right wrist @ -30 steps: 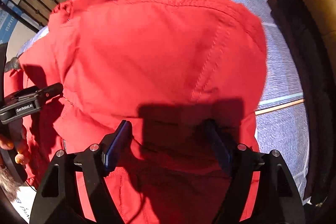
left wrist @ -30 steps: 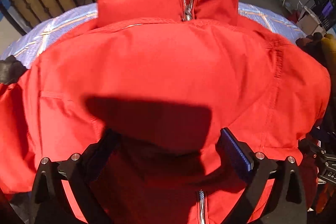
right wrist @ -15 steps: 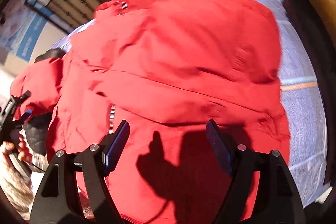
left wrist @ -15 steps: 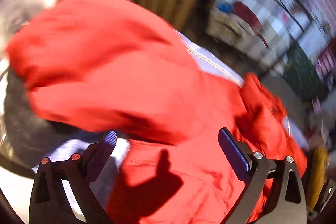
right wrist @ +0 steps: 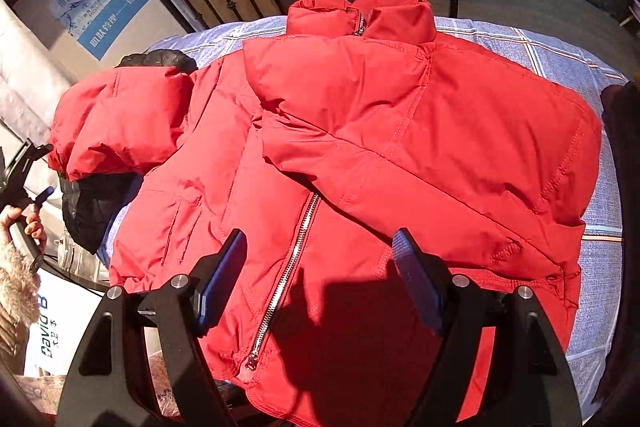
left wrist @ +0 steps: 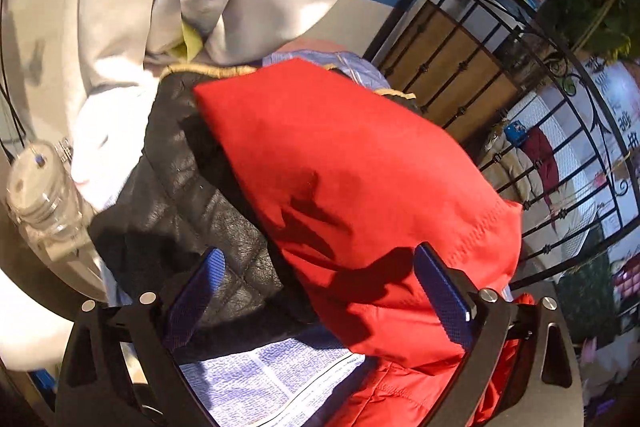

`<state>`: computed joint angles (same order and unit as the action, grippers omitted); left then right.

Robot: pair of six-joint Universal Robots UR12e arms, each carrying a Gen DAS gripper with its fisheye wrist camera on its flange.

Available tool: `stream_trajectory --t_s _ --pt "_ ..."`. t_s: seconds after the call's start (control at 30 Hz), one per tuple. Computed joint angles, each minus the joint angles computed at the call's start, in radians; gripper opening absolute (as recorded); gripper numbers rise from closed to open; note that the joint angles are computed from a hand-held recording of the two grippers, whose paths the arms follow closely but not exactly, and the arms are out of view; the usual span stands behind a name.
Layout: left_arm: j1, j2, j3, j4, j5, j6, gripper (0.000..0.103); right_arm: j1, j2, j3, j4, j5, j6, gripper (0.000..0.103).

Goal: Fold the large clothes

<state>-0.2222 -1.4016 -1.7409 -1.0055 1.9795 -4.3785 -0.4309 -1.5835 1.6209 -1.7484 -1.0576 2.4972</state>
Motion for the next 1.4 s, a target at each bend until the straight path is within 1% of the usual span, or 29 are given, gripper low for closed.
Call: stream_trajectory --t_s 0.1,0.17,0.23,0.3,0.37,0.4,0.43,0.47,0.53,0.57,0.63,0.7,0.73,0.77,0.83,0.9,0.97,1.03,1.13,1.2,1.27,1.33,1.4 --pt "0.026 0.004 -0.037 0.065 -0.072 -0.042 0.092 -0.011 -0.011 0.010 -0.015 -0.006 0.026 0.075" --pt "0.040 0.001 -0.055 0.109 -0.105 -0.067 0.092 -0.021 -0.017 0.016 -0.024 -0.010 0.046 0.075" --pt "0.049 -0.006 -0.060 0.131 -0.119 -0.074 0.092 -0.030 -0.024 0.023 -0.029 -0.016 0.067 0.075" --pt "0.060 -0.013 -0.064 0.158 -0.140 -0.067 0.086 -0.041 -0.031 0.030 -0.035 -0.015 0.085 0.075" --pt "0.073 -0.016 -0.069 0.191 -0.172 -0.063 0.067 -0.049 -0.037 0.036 -0.047 -0.015 0.101 0.075" --pt "0.076 -0.018 -0.067 0.200 -0.175 -0.056 0.061 -0.054 -0.040 0.040 -0.058 -0.013 0.112 0.075" --pt "0.074 -0.022 -0.058 0.196 -0.168 -0.047 0.049 -0.058 -0.042 0.042 -0.067 -0.010 0.121 0.075" --pt "0.067 -0.031 -0.038 0.174 -0.144 -0.032 0.034 -0.064 -0.044 0.045 -0.077 -0.005 0.130 0.075" --pt "0.048 -0.056 0.017 0.119 -0.086 0.013 0.020 -0.075 -0.048 0.051 -0.092 0.004 0.148 0.075" --pt "0.034 -0.077 0.057 0.093 -0.056 0.057 0.014 -0.085 -0.050 0.055 -0.097 0.011 0.161 0.075" --pt "0.004 -0.115 0.119 0.090 -0.011 0.142 0.011 -0.097 -0.050 0.058 -0.102 0.018 0.176 0.075" --pt "-0.040 -0.175 0.205 0.102 0.033 0.277 0.010 -0.115 -0.052 0.062 -0.111 0.025 0.191 0.075" --pt "-0.065 -0.208 0.246 0.130 0.046 0.364 0.009 -0.122 -0.051 0.063 -0.116 0.026 0.201 0.075" --pt "-0.086 -0.236 0.281 0.150 0.051 0.433 0.009 -0.127 -0.052 0.065 -0.120 0.028 0.208 0.075" --pt "-0.132 -0.307 0.369 0.188 0.038 0.584 0.009 -0.145 -0.052 0.067 -0.131 0.039 0.231 0.075" --pt "-0.169 -0.369 0.440 0.210 0.001 0.690 0.009 -0.155 -0.051 0.065 -0.139 0.041 0.245 0.075" --pt "-0.202 -0.429 0.507 0.202 -0.042 0.771 0.009 -0.167 -0.050 0.064 -0.142 0.046 0.257 0.075" --pt "-0.233 -0.482 0.564 0.166 -0.088 0.816 0.009 -0.177 -0.051 0.063 -0.148 0.049 0.266 0.075" --pt "-0.272 -0.538 0.616 0.100 -0.110 0.875 0.009 -0.187 -0.057 0.067 -0.156 0.049 0.273 0.075" --pt "-0.303 -0.581 0.658 0.014 -0.084 0.931 0.009 -0.194 -0.058 0.069 -0.153 0.047 0.276 0.075" --pt "-0.326 -0.612 0.685 -0.061 -0.065 0.969 0.011 -0.199 -0.057 0.069 -0.145 0.043 0.277 0.075" --pt "-0.344 -0.643 0.716 -0.159 -0.051 1.010 0.011 -0.202 -0.057 0.069 -0.141 0.039 0.282 0.075" --pt "-0.360 -0.659 0.723 -0.212 -0.025 1.045 0.012 -0.202 -0.055 0.067 -0.133 0.037 0.285 0.075"
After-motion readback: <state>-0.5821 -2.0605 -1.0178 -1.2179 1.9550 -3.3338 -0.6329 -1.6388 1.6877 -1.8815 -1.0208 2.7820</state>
